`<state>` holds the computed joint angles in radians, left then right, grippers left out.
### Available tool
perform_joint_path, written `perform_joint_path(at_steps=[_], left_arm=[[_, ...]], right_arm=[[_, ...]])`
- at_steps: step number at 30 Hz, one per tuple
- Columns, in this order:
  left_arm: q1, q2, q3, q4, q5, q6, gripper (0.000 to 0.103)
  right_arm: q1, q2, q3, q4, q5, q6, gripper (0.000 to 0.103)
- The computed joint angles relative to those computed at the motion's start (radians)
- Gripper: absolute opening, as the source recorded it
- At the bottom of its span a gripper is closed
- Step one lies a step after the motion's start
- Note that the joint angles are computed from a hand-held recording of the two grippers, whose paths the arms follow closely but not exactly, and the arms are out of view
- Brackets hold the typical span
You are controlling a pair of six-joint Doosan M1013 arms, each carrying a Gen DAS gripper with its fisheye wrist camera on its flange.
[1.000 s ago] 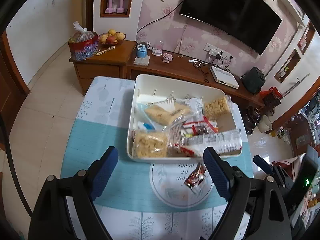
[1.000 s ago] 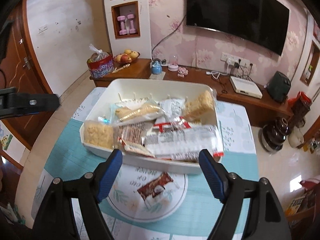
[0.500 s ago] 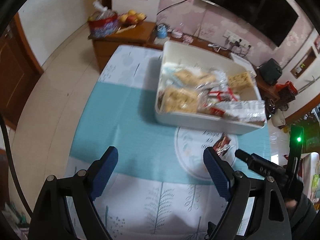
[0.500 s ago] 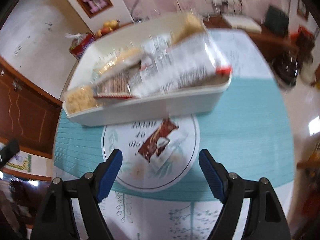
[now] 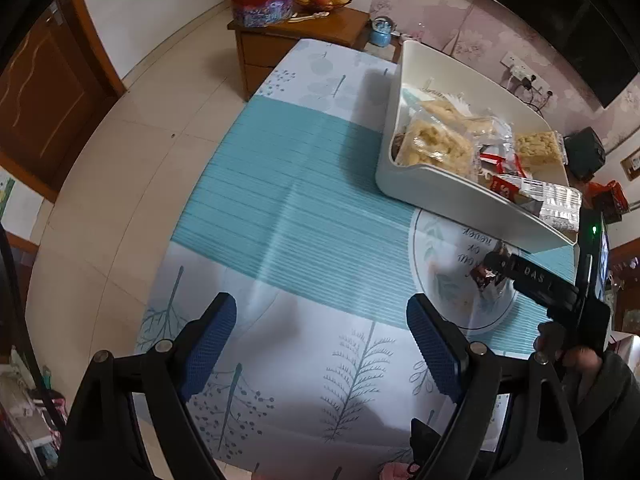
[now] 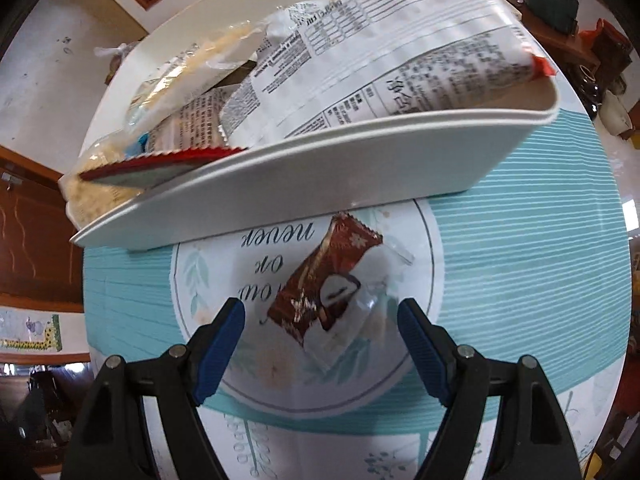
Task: Organize snacks
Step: 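Move right tool down onto the brown chocolate wrapper on the cloth, then close right tool on the brown chocolate wrapper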
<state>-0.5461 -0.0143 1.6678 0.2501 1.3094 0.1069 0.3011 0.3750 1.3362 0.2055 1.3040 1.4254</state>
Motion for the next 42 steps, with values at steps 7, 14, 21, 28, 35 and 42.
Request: perform_joint_path(at_steps=[7, 14, 21, 28, 35, 42], left_arm=[[-0.001, -0.005, 0.016, -0.031, -0.002, -0.028, 0.086], [0.005, 0.001, 0.015, -0.056, -0.013, 0.002, 0.086], [0.009, 0.005, 0.007, -0.064, -0.022, 0.04, 0.086], [0.009, 0.014, -0.013, -0.057, -0.03, 0.082, 0.086], [0.009, 0.018, -0.024, -0.069, -0.03, 0.13, 0.086], [0.011, 0.006, -0.009, -0.08, -0.023, 0.122, 0.086]], right_arm=[[0.028, 0.024, -0.026, -0.079, -0.002, 0.074, 0.073], [0.037, 0.02, -0.018, -0.115, -0.019, 0.111, 0.052], [0.02, 0.005, -0.006, -0.095, -0.022, 0.091, 0.037], [0.009, -0.007, -0.008, -0.069, -0.01, 0.06, 0.022], [-0.003, 0.0, -0.036, -0.028, 0.037, 0.067, 0.022], [0.027, 0.012, -0.034, -0.042, 0.065, 0.099, 0.035]])
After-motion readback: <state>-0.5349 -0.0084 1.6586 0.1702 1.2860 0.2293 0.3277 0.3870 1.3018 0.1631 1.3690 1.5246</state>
